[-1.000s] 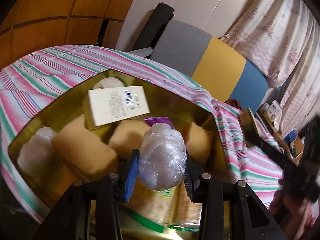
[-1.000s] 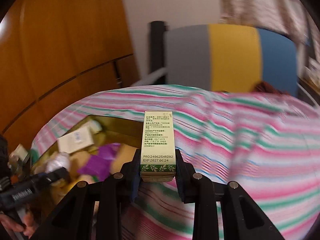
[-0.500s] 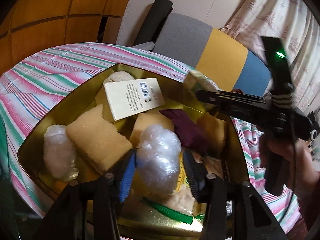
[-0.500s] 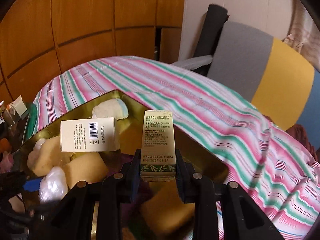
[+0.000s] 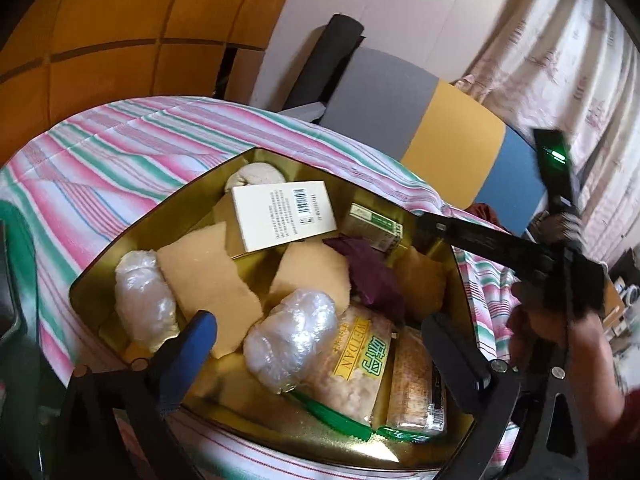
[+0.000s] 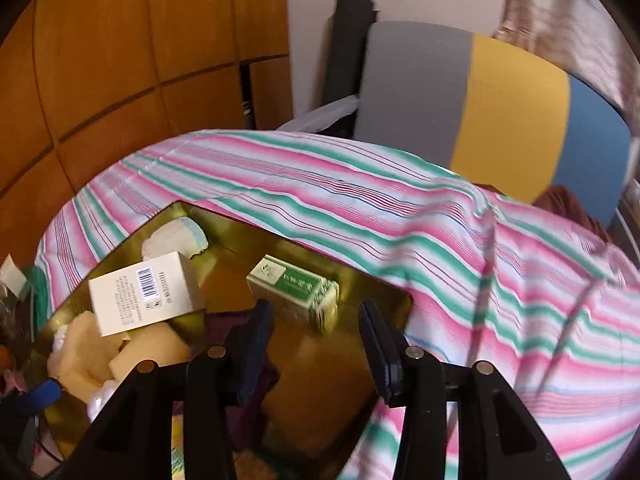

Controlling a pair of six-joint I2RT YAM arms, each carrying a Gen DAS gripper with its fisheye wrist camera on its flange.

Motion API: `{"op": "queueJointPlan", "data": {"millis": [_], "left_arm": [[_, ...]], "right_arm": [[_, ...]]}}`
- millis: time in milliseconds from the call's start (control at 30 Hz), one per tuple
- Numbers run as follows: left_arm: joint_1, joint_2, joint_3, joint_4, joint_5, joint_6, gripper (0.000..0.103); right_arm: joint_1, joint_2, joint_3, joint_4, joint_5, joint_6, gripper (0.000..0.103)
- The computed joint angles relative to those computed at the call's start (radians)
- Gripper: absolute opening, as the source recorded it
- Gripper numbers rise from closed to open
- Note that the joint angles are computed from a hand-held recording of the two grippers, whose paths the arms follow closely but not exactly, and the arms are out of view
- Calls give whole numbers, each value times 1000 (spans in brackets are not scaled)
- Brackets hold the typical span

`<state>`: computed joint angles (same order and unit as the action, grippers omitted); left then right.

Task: Organize objects
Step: 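Lower the green box into the gold tin and open the right gripper, then withdraw both grippers from the gold tin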

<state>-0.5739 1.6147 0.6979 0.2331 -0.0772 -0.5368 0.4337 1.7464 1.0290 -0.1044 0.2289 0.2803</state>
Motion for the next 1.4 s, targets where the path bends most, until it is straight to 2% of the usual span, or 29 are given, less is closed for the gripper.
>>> {"op": "queueJointPlan", "data": {"millis": [100,200,300,400,600,833,1000,1133,1300,1400], "left_arm": [[-11,-10,34,-100,-70,-3,103],[-14,-25,56,-183,-133,-2,103],[-7,-52,64,-251,-173,-17,103],[7,-82,53,-271,-164,7,103],[-23,-156,20,-308,-249,41,103],[-42,-213,4,-349,-274,55,103],[-74,-217,37,-418,-382,42,103],[-55,-224,67,-486,-333,41,103],[-67,-257,58,-510,-417,-27,103],[-60,-280,53,-512,-427,-47,103]], "right_arm": [[30,-69,-69,10,28,47,56],[86,-120,-105,-17,107,88,59],[129,-152,-116,-62,142,148,74],[169,-174,-122,-97,154,195,74],[251,-226,-124,-163,224,285,74],[318,-250,-99,-272,291,416,75],[355,-263,-90,-345,336,508,75],[373,-267,-85,-397,353,569,75],[400,-256,-80,-431,371,612,75],[414,-239,-67,-454,380,628,75]]}}
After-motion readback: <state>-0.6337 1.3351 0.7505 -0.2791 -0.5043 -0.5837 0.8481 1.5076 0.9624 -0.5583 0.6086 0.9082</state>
